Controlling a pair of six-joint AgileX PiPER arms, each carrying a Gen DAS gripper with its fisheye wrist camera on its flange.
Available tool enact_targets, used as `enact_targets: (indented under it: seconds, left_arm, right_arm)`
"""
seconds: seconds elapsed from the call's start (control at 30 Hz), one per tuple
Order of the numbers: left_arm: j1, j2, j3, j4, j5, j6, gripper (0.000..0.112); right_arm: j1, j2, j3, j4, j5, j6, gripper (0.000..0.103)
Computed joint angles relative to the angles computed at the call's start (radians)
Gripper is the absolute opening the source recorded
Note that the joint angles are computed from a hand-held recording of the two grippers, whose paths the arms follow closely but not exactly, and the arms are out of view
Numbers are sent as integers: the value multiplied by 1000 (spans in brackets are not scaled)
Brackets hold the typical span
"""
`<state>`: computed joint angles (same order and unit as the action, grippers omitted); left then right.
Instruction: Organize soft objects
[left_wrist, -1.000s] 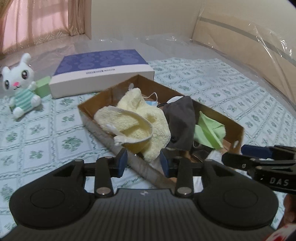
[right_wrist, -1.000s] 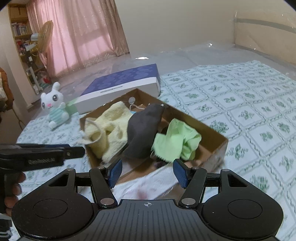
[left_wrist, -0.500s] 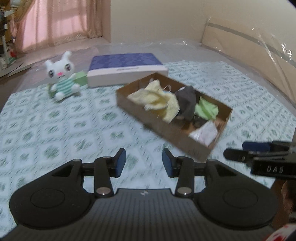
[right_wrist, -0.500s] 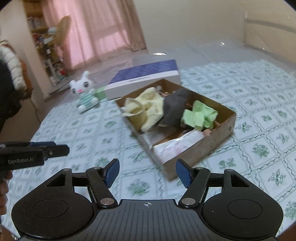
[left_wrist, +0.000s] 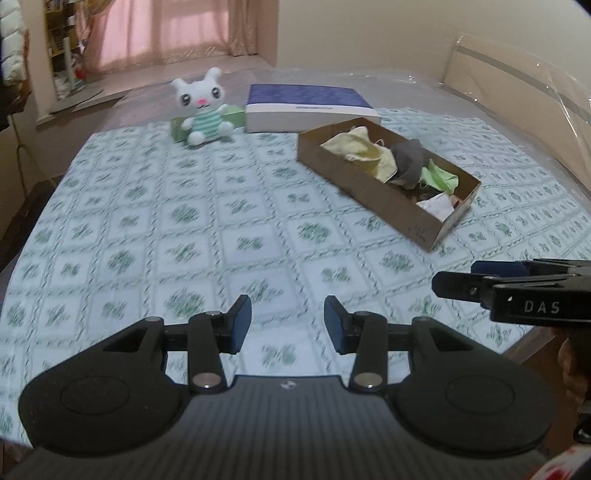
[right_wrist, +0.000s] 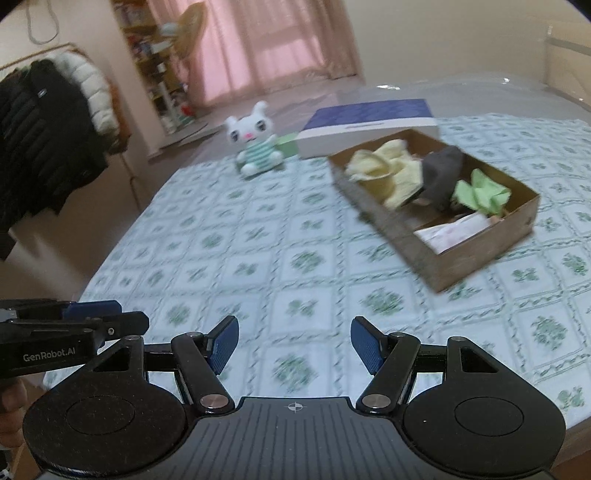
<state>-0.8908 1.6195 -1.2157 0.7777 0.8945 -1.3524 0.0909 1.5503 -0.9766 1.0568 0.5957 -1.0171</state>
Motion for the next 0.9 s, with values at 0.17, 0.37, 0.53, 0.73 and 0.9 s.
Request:
enact_targets:
  seconds: [0.17, 0.37, 0.53, 0.73, 0.9]
  left_arm:
    - [-38, -59, 70, -8, 27, -75, 40]
    - [-65, -89, 107, -6, 56, -122, 40]
    - [-72, -90, 110, 1, 57, -137, 40]
    - [-73, -86, 106, 5, 48, -132, 40]
    - [-72, -89, 113, 8, 42, -133, 40]
  right_arm:
    - [50, -30, 47, -12, -10, -22, 67]
    - [90, -39, 64, -34, -36, -14, 67]
    - [104, -38, 64, -49, -34, -9, 67]
    - [103, -34, 64, -52, -35, -5, 67]
    - [102, -34, 62, -50, -36, -5, 67]
